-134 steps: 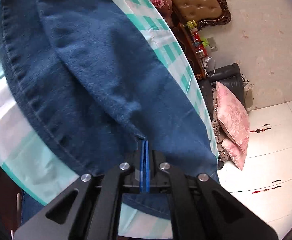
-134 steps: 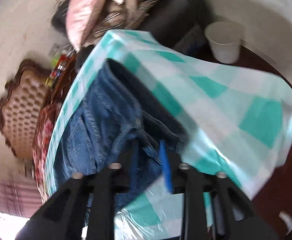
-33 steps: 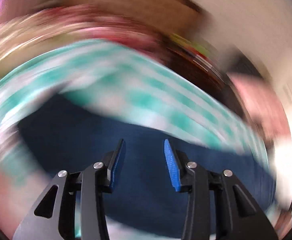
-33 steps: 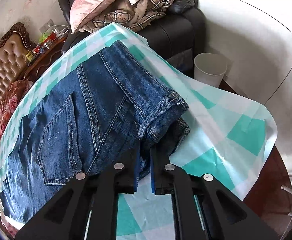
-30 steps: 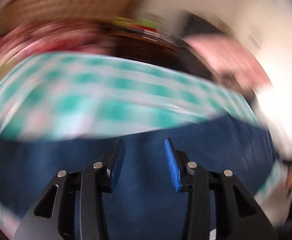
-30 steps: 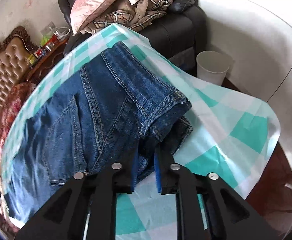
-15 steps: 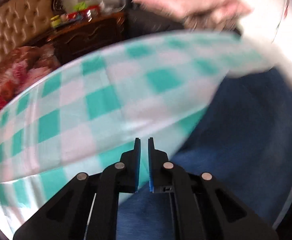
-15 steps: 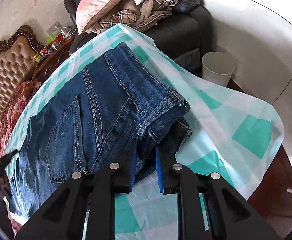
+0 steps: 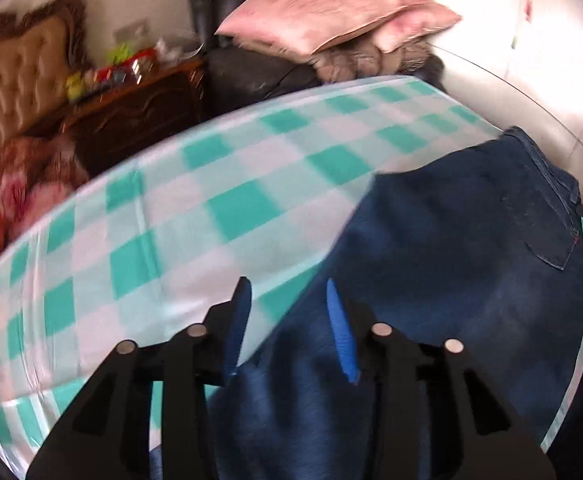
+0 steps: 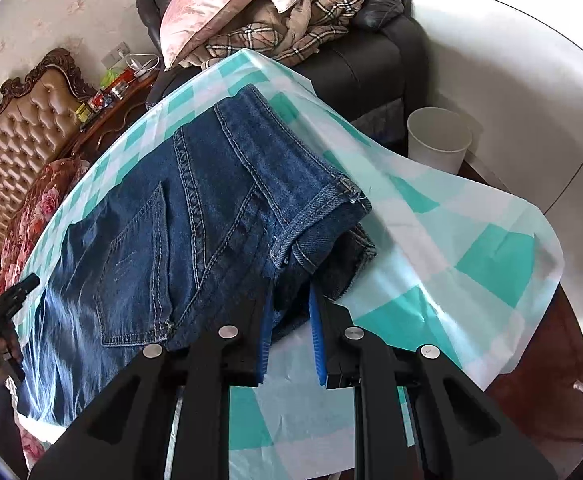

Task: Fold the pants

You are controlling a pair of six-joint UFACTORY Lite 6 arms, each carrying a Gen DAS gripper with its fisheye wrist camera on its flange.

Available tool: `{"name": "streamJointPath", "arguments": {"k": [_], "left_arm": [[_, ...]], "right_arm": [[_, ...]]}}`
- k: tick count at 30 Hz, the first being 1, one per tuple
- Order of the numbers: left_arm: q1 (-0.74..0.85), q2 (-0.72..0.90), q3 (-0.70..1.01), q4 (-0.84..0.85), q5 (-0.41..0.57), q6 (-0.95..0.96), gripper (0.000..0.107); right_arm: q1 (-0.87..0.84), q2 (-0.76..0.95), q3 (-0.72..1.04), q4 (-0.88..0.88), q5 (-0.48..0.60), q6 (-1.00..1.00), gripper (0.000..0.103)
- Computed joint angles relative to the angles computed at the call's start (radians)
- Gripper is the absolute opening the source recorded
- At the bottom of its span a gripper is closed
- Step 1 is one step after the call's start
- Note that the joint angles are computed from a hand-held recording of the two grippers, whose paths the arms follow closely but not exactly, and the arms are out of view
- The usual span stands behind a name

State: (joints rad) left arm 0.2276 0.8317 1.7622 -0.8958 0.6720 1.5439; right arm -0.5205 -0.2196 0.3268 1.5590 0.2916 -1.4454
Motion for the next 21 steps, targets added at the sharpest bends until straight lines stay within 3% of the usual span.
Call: {"name": "streamJointPath", "arguments": {"k": [2, 4, 5, 7, 9, 11, 13, 15, 17, 21], "left_arm": [[-0.030, -0.051, -0.066, -0.075, 0.012, 0.039, 0.050], [-0.097, -0.136, -0.187, -0.195, -0.029, 0.125, 0.060], [-0.149, -0.174, -0.238, -0.263, -0.049, 0.183, 0.061], [-0.257, -0.202, -0.274, -0.313, -0.095, 0.181, 0.061], [-0.376, -0.204, -0.249, -0.251, -0.106, 0.027, 0.061], [-0.454, -0.189, -0.216, -0.220, -0.059, -0.106, 0.057], [-0.516, -0.235, -0.281, -0.277, -0.056, -0.093, 0.050], [-0.581, -0.336, -0.436, -0.394, -0.037, -0.003, 0.049], [-0.631, -0.467, -0.645, -0.545, -0.059, 0.164, 0.049], [-0.740, -0.745, -1.053, -0.911, -0.232, 0.530, 0.049]], "right_arm": [[0.023, -0.015, -0.009, -0.002, -0.030, 0.014, 0.016], [0.062, -0.045, -0.022, -0.131, -0.109, 0.181, 0.019], [0.058, -0.056, -0.027, -0.205, -0.125, 0.263, 0.028], [-0.037, -0.099, -0.044, -0.324, -0.068, 0.355, 0.031], [-0.131, -0.159, -0.060, -0.404, -0.019, 0.396, 0.034], [-0.264, -0.192, -0.053, -0.375, 0.108, 0.292, 0.034], [-0.341, -0.135, -0.006, -0.318, 0.229, 0.199, 0.038], [-0.369, -0.041, 0.051, -0.274, 0.316, 0.165, 0.038], [-0.332, 0.013, 0.085, -0.241, 0.324, 0.160, 0.038], [-0.219, 0.127, 0.138, -0.159, 0.257, 0.152, 0.038]]}}
